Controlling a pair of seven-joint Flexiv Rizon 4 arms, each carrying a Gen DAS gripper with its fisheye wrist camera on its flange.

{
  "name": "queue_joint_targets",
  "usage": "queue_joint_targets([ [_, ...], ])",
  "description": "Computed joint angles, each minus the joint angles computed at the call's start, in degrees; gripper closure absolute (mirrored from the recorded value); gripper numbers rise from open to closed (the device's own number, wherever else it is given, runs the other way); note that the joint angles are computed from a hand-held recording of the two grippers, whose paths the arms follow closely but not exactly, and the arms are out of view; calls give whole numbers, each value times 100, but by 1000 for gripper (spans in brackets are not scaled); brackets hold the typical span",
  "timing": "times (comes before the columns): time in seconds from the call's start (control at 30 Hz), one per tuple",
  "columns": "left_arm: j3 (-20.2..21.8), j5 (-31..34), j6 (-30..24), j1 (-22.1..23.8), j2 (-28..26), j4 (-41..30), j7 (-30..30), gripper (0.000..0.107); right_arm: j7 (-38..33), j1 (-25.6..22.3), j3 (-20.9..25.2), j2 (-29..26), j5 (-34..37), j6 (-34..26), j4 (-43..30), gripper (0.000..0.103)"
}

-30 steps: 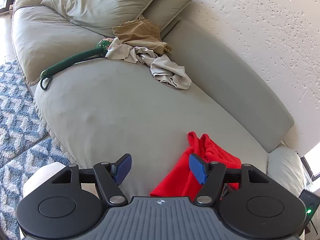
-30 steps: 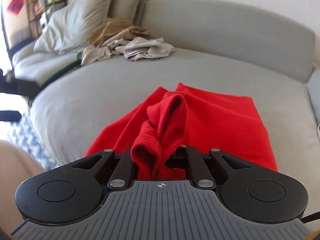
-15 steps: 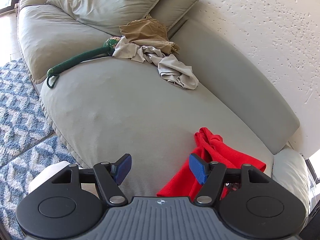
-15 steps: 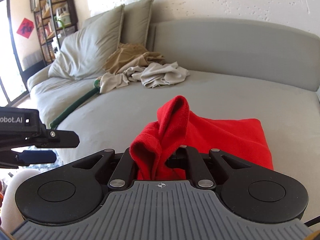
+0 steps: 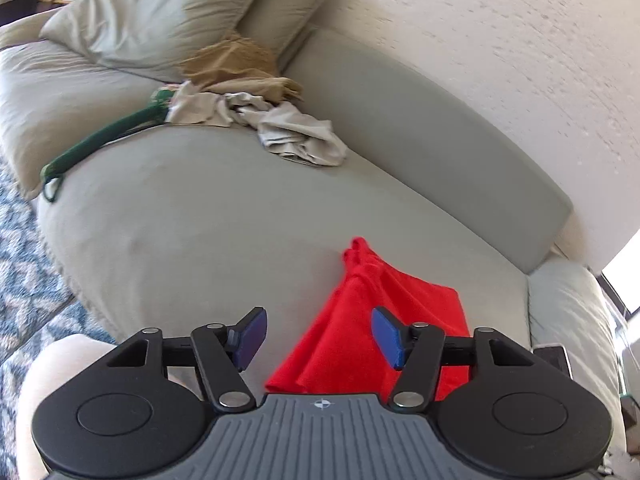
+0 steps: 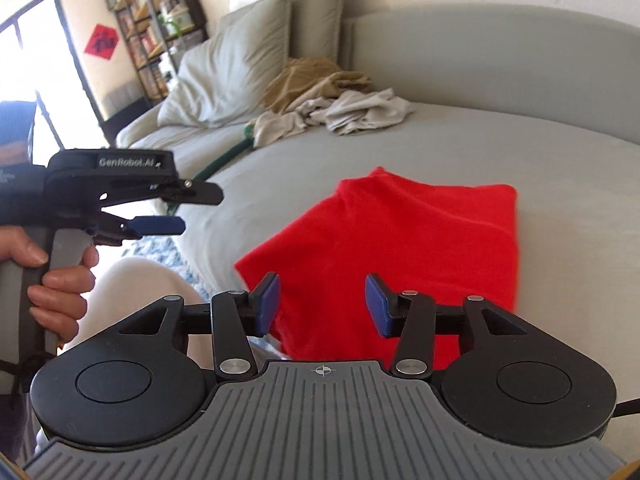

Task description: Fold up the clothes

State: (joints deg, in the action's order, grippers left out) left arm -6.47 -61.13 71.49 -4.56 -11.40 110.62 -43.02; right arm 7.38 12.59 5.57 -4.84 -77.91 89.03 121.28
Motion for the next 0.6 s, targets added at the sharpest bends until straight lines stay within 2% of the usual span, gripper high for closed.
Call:
queue_joint_targets([
  [0.1,-213,-121,-60,-104,-141,-62,800,86,822,-216,-38,297,-399,-381,281,53],
  [0.13,-247,-35,80,-177,-240,-90,969,89,995,-290,-28,343,-421,-473,352,55],
  [0.2,-298,247,714,-339,-474,-105,1127,97,1341,-431,-36,359,-541,-546,430,64],
  [0.23,-201,593,884,-386,-567,-111,848,98,1606,-509,-88,269,-824,-452,370,78],
  [0.3,166,1450,1095,-557,-758,-166,109,101,1798,-597,-140,62,-1210,-328,200,82],
  [0.33,588,2071,870,-723,-830,-273,-534,101,1842,-632,-160,-47,-1407,-261,96,82],
  [0.4,1306,3081,407,-1015,-970,-532,-1602,101,1549,-648,-152,-262,-1544,-217,-82,82],
  [0.43,1447,3376,263,-1030,-991,-620,-1881,101,1355,-644,-147,-366,-1572,-206,-166,81],
  [0.53,1121,3210,-31,-661,-789,-579,-1897,101,11,-540,-57,-550,-254,-239,-70,79],
  [0.57,886,3014,44,-495,-708,-513,-1715,102,-428,-503,-15,-609,205,-266,-49,79],
  [0.6,625,2772,133,-319,-631,-446,-1487,102,-494,-474,-101,-608,407,-104,-34,78],
])
